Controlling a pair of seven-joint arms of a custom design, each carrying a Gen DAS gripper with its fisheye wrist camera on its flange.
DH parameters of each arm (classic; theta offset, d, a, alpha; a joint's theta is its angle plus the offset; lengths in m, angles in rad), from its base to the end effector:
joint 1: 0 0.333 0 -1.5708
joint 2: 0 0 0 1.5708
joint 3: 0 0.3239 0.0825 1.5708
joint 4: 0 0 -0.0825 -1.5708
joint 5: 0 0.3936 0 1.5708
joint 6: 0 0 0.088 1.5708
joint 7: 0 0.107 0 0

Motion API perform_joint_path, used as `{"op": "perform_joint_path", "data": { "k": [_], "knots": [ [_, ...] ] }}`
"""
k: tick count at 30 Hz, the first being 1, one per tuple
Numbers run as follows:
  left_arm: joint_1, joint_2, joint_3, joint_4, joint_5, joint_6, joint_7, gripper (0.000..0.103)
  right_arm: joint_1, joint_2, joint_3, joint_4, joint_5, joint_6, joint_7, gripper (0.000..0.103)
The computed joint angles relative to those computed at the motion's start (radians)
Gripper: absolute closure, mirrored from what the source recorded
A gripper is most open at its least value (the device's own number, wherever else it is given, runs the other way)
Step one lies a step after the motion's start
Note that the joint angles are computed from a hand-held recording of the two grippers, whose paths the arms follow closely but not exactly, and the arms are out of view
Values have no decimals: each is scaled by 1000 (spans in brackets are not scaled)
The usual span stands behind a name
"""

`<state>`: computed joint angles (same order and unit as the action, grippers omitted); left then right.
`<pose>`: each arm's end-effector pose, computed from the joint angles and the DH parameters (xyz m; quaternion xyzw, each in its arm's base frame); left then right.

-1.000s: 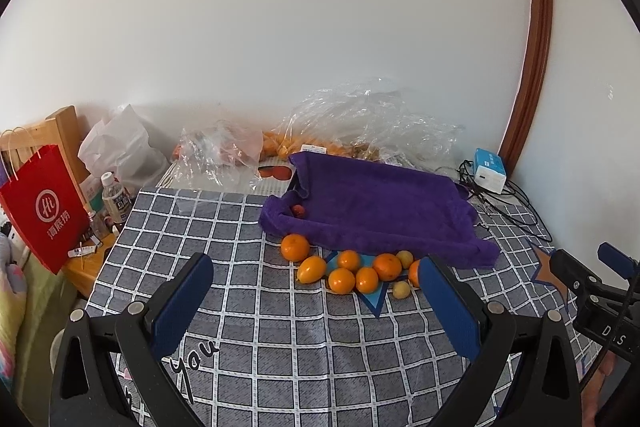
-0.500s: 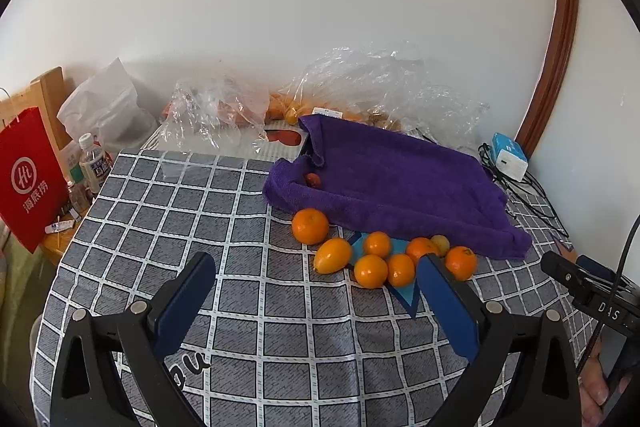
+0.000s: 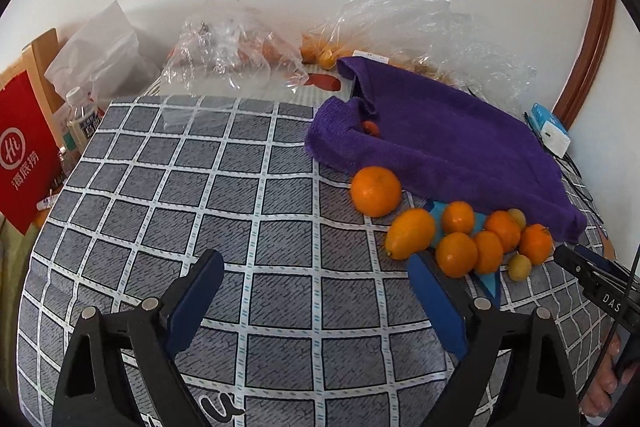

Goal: Organize fruits
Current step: 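Grasp the large stemmed orange with the right gripper while the left gripper grasps an oval orange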

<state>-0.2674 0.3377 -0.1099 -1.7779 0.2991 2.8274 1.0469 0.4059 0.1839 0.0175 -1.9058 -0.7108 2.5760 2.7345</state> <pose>0.6482 -0.2636 0.4542 -0.6325 0.6880 -0.3027 0.1867 0.5872 0.2761 0.4558 -0.5866 0.7363 -0.2485 0.2281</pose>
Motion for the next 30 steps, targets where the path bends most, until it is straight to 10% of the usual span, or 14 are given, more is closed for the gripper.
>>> {"op": "perform_joint_path", "data": {
  "k": [20, 30],
  "knots": [
    [51, 97, -97, 114, -204, -35, 211, 12, 24, 111, -46, 60, 154, 154, -179, 60],
    [44, 157, -123, 159, -273, -7, 318, 42, 12, 44, -61, -30, 46, 157, -72, 60]
  ]
}}
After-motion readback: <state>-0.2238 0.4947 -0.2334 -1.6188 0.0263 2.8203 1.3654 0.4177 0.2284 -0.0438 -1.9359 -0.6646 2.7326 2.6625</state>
